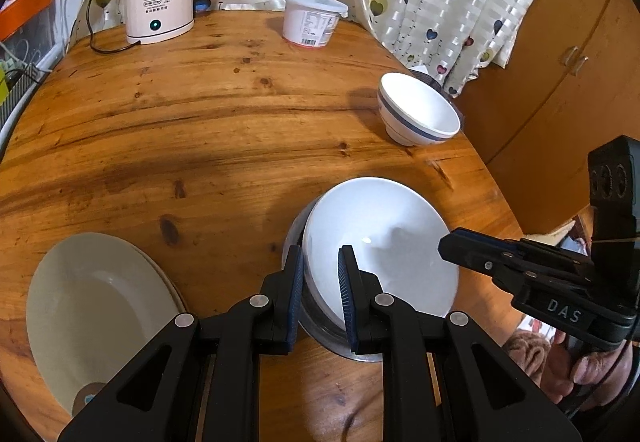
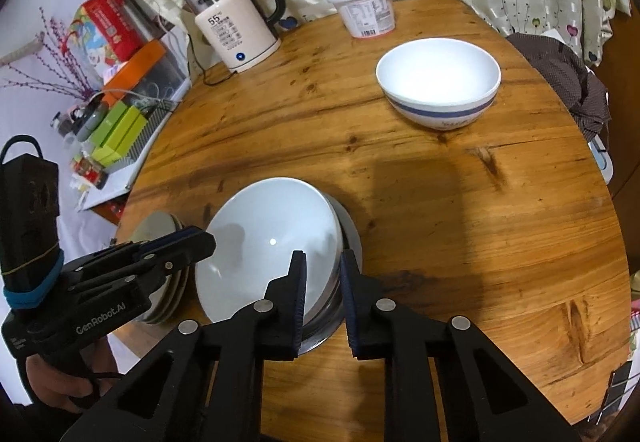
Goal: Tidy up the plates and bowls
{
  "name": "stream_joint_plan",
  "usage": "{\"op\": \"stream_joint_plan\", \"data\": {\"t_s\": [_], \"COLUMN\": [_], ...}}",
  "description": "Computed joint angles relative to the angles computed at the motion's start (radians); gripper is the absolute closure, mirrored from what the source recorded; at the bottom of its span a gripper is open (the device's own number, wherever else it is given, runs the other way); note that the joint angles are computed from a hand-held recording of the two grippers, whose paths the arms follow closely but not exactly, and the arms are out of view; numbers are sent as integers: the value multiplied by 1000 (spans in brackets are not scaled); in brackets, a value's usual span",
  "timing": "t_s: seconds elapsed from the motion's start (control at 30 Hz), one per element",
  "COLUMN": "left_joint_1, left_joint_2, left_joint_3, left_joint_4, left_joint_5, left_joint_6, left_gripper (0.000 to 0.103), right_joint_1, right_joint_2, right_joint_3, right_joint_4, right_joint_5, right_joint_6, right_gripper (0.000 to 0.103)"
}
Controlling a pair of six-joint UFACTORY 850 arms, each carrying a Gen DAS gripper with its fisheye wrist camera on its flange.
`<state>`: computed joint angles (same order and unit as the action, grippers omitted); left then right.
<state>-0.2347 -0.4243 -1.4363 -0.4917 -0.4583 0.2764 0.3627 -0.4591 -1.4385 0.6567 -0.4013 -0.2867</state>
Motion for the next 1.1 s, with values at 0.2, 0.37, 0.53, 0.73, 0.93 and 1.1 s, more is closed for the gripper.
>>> {"op": "stream_joint_plan", "data": {"t_s": [0.2, 0.37, 0.53, 0.73, 0.93, 1.1], "left_joint_1": [-3, 0, 4, 10, 26, 59], "left_joint_2": [5, 12, 16, 31, 65, 93], "left_joint_3": [7, 17, 24, 45, 80, 114], "left_joint_4": [-6, -38, -60, -104, -124, -111], "left_joint_5": [2, 1, 1, 15, 54, 90], "left_joint_6": [7, 37, 61, 99, 119, 84], "left_gripper": [85, 85, 85, 84, 83, 83], "right_joint_1": [0, 2, -1, -4, -4, 2], "right_joint_2": [-6, -9, -10, -2, 5, 10], "right_joint_3": [-7, -14, -15, -17, -9, -11], "right_joint_4": [-37, -67, -61, -90, -115, -127], "right_joint_5": [-7, -8, -15, -11, -2, 4], "right_joint_6": [32, 62, 59, 86, 124, 133], "right_gripper": [89, 89, 89, 89, 86, 79]}}
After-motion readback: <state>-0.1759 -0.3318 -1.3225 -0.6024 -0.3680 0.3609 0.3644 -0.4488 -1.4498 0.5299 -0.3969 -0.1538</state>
